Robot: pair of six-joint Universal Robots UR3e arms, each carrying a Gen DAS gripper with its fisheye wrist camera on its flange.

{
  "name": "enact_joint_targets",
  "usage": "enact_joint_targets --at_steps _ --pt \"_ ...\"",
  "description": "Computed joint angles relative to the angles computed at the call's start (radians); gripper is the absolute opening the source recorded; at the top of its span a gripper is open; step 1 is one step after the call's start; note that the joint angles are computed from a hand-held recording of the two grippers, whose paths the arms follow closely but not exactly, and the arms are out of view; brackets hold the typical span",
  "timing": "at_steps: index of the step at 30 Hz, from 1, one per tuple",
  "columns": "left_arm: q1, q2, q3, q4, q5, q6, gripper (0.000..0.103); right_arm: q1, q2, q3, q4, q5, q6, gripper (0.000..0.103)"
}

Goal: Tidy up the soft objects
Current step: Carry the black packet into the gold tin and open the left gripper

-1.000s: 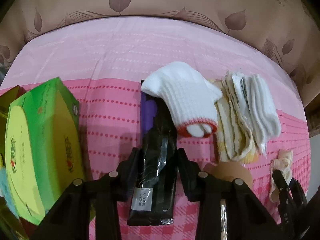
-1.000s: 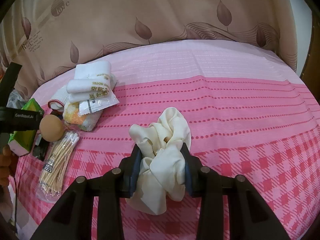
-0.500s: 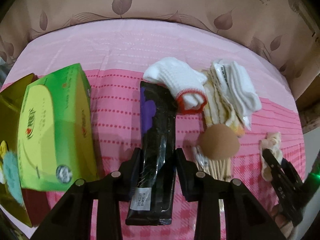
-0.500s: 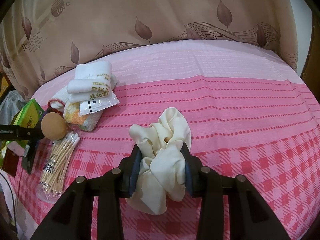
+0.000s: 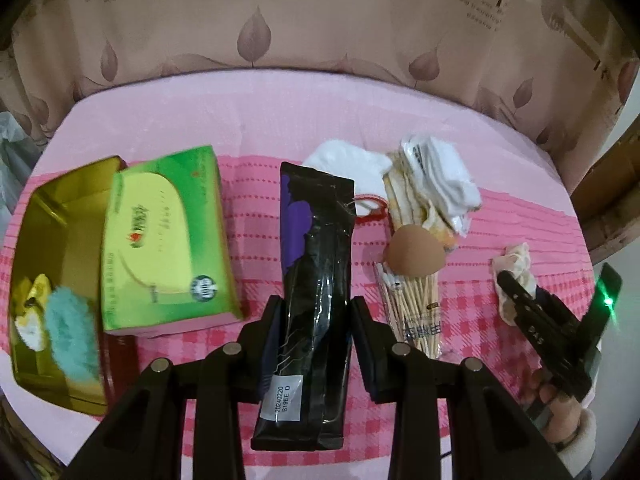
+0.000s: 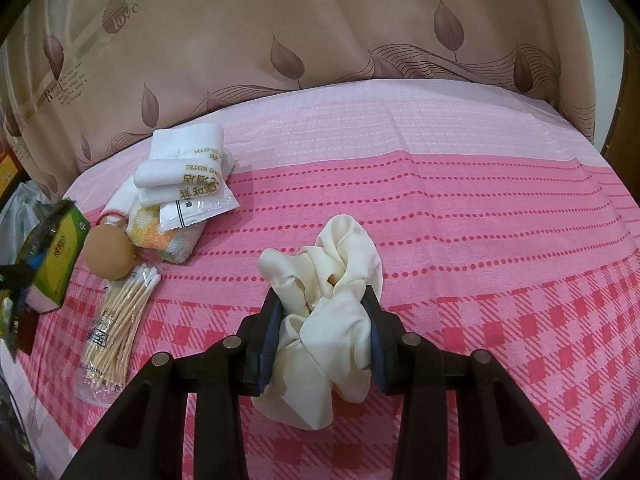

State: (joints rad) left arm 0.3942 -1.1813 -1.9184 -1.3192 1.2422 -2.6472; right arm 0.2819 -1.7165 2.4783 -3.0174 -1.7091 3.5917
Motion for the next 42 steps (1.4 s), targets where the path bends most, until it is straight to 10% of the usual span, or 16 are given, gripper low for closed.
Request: enact_joint_targets --at_steps 17,42 --pt "0.441 -0.009 0.158 -0.085 -0.045 0.255 0.034 0.002 0.004 -0.002 -0.002 -0.004 -0.001 0.037" --pt "0.475 -0.48 0.275 0.252 0.155 0.142 0.034 0.011 0.029 -0.007 -0.018 -0.017 -0.005 0.037"
